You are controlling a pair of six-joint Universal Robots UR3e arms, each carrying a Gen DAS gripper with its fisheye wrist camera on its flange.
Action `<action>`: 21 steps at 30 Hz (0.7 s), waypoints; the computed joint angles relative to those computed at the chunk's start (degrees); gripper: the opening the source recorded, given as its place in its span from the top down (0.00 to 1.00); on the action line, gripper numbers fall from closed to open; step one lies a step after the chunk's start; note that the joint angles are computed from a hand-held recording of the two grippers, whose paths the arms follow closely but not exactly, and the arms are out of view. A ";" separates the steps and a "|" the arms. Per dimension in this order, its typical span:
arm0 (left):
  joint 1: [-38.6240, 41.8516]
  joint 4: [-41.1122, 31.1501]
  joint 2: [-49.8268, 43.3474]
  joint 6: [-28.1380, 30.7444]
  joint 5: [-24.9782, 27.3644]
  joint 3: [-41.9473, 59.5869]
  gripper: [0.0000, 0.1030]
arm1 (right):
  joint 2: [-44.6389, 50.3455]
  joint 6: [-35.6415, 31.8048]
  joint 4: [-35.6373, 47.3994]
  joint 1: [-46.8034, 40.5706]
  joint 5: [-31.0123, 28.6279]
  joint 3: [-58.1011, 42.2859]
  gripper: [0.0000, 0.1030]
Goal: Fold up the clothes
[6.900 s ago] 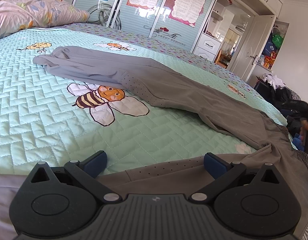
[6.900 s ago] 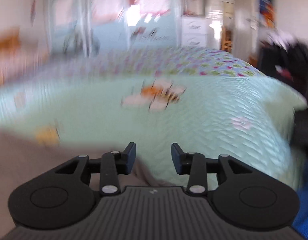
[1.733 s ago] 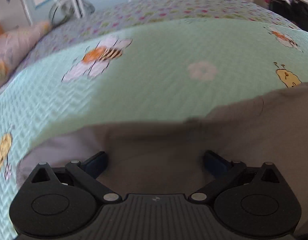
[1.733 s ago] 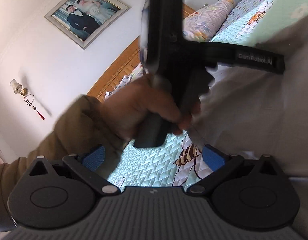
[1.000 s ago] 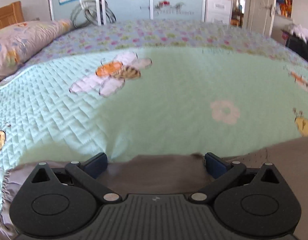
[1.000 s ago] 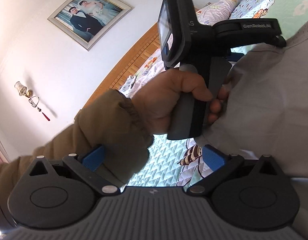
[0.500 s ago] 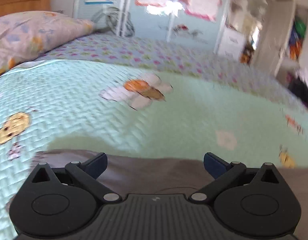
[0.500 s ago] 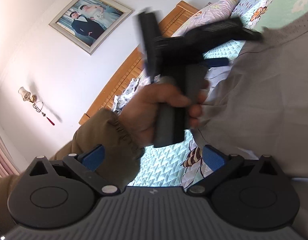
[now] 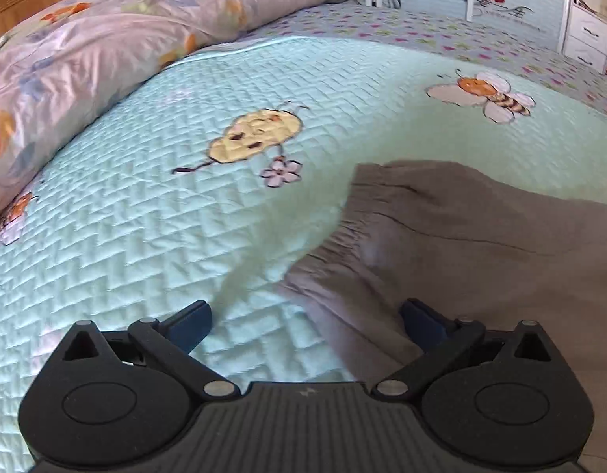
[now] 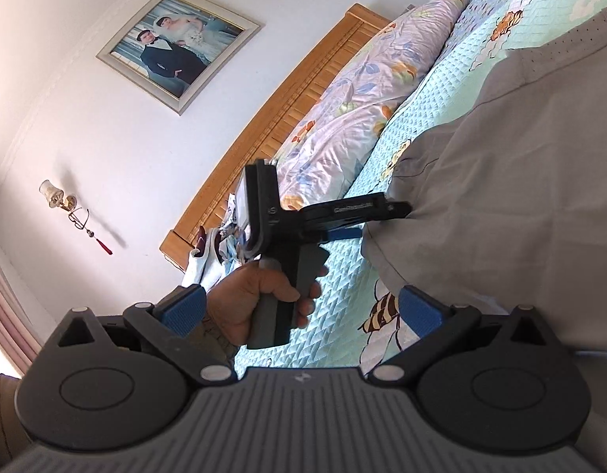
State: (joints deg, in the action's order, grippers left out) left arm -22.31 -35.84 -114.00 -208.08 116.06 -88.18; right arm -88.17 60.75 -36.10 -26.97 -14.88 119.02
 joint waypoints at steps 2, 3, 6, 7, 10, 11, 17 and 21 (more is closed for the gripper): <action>-0.05 3.48 3.10 -0.08 0.52 -3.57 0.00 | 0.19 -0.06 0.01 -0.06 -0.08 -0.13 0.00; -0.17 7.37 4.85 0.03 -0.45 -6.14 0.00 | 0.25 -0.13 0.05 -0.12 -0.14 -0.15 0.00; -0.44 11.63 6.13 5.18 -4.45 -9.09 0.00 | 0.36 -0.18 0.10 -0.21 -0.23 -0.22 0.00; -1.62 4.65 4.06 6.58 -2.38 -5.47 0.00 | 0.38 -0.13 0.06 -0.20 -0.22 -0.23 0.00; -1.81 2.02 3.37 4.60 -0.59 -5.91 0.00 | 0.68 -0.36 0.22 -0.25 -0.28 -0.36 0.00; -1.72 -0.16 3.73 2.63 0.22 -5.36 0.00 | 0.86 -0.78 0.66 -0.37 -0.39 -0.53 0.00; -4.19 -7.34 6.36 -2.43 7.35 -5.41 0.00 | 0.79 -0.38 0.28 -0.50 -0.57 -0.50 0.00; -7.95 -9.85 15.40 -9.35 9.27 -11.16 0.00 | 1.56 -1.40 1.63 -0.66 -0.70 -1.11 0.00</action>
